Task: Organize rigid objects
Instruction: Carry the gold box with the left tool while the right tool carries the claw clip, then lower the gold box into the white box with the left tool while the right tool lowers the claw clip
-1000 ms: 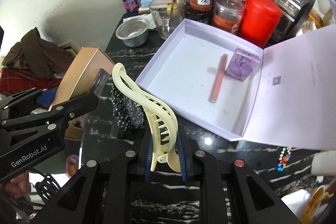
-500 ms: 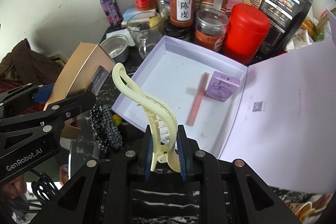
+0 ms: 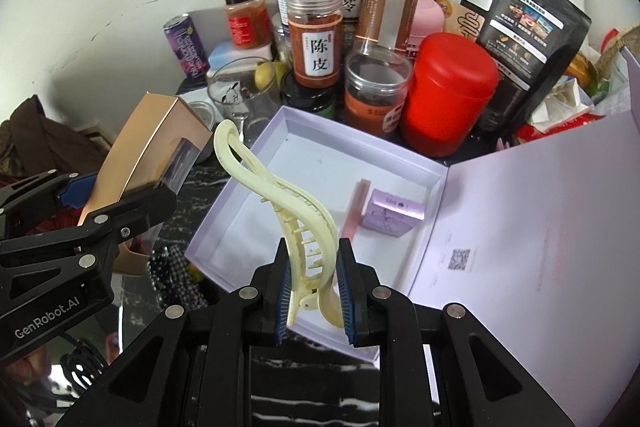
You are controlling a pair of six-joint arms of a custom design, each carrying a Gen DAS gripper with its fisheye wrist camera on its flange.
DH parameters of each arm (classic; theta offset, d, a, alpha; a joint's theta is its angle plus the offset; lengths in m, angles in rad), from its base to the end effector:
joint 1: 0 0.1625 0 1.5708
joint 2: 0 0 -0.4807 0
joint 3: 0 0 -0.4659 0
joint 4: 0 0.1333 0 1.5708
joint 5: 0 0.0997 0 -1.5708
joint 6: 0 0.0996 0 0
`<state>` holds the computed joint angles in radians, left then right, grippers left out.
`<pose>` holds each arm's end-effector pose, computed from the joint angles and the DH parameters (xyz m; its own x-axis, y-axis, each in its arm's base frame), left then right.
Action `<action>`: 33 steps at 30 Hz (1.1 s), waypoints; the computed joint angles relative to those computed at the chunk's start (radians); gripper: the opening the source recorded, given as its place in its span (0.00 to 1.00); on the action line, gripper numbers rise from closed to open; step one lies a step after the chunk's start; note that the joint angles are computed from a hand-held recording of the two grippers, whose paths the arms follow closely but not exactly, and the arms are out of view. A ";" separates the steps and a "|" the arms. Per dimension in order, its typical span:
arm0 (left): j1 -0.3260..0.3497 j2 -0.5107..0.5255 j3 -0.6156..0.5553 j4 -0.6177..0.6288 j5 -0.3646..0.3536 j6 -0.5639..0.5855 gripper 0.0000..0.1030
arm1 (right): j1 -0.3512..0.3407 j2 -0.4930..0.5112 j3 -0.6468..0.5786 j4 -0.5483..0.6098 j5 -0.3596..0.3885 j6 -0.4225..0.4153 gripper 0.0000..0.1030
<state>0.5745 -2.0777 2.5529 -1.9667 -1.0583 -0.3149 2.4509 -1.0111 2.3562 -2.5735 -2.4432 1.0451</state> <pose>-0.1306 -0.3015 0.2752 -0.6785 0.5479 -0.4893 0.6591 0.7482 -0.0761 0.3692 -0.2312 0.0220 -0.7341 0.1882 0.6524 -0.1815 0.8715 -0.4555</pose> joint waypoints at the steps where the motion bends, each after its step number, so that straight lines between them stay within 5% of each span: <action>1: 0.004 0.013 0.000 -0.016 0.001 0.008 0.42 | -0.005 -0.004 0.003 -0.005 -0.004 -0.006 0.20; 33: 0.160 0.299 0.057 -0.294 -0.040 0.140 0.42 | -0.251 0.047 0.132 -0.301 0.014 -0.008 0.20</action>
<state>0.7342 -1.7791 2.6102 -2.2605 -1.0984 -0.1748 2.1995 -0.9646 2.4880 -2.8741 -2.4290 1.0373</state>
